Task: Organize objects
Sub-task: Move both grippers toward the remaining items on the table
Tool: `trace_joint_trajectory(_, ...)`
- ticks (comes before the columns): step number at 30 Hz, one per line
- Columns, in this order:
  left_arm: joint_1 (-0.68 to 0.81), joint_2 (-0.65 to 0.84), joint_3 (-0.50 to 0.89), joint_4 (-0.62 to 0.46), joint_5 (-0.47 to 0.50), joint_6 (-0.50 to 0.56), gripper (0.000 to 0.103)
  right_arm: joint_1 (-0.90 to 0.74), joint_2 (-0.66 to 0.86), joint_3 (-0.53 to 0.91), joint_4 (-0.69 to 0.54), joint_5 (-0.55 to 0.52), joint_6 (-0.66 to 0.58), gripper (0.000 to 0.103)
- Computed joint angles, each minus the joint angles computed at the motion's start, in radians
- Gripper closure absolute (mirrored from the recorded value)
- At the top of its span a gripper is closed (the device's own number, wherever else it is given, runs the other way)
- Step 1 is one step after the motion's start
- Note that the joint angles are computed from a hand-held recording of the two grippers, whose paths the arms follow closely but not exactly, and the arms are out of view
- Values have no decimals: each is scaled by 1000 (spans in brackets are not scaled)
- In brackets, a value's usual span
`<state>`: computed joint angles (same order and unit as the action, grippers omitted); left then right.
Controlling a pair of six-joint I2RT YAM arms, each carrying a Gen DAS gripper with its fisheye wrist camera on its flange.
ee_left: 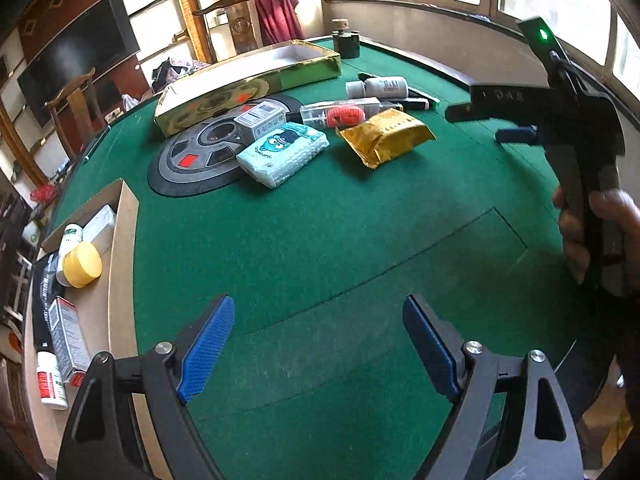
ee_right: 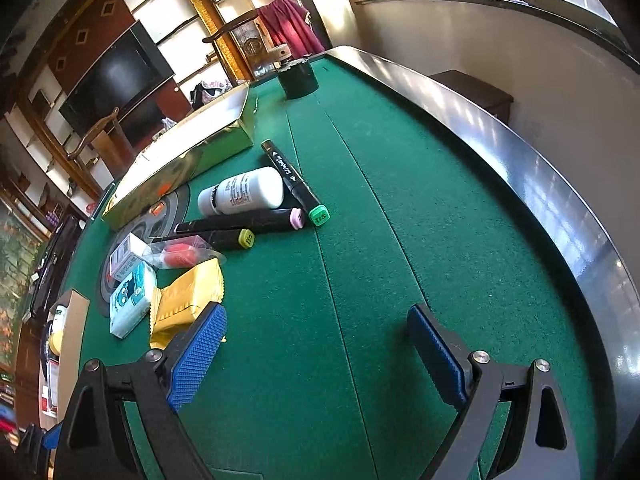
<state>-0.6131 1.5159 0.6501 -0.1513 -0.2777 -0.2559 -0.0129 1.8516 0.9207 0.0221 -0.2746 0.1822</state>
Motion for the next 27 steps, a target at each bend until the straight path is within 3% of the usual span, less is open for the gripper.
trace_joint_trajectory(10, 27, 39, 31, 17, 39, -7, 18, 14, -2, -2, 0, -3, -20, 8)
trace_joint_trajectory(14, 102, 60, 69, 18, 89, 17, 18, 1, 2, -1, 0, -21, -12, 8)
trace_joint_trajectory(20, 192, 207, 228, 49, 177, 135, 18, 12, 4, 5, -4, 4, -15, 8)
trace_joint_trajectory(24, 216, 332, 359, 63, 114, 199, 18, 2, 5, 5, -1, -12, -6, 8)
trace_joint_trajectory(27, 266, 419, 464, 21, 148, 204, 18, -7, 10, 11, 0, -21, 1, 8)
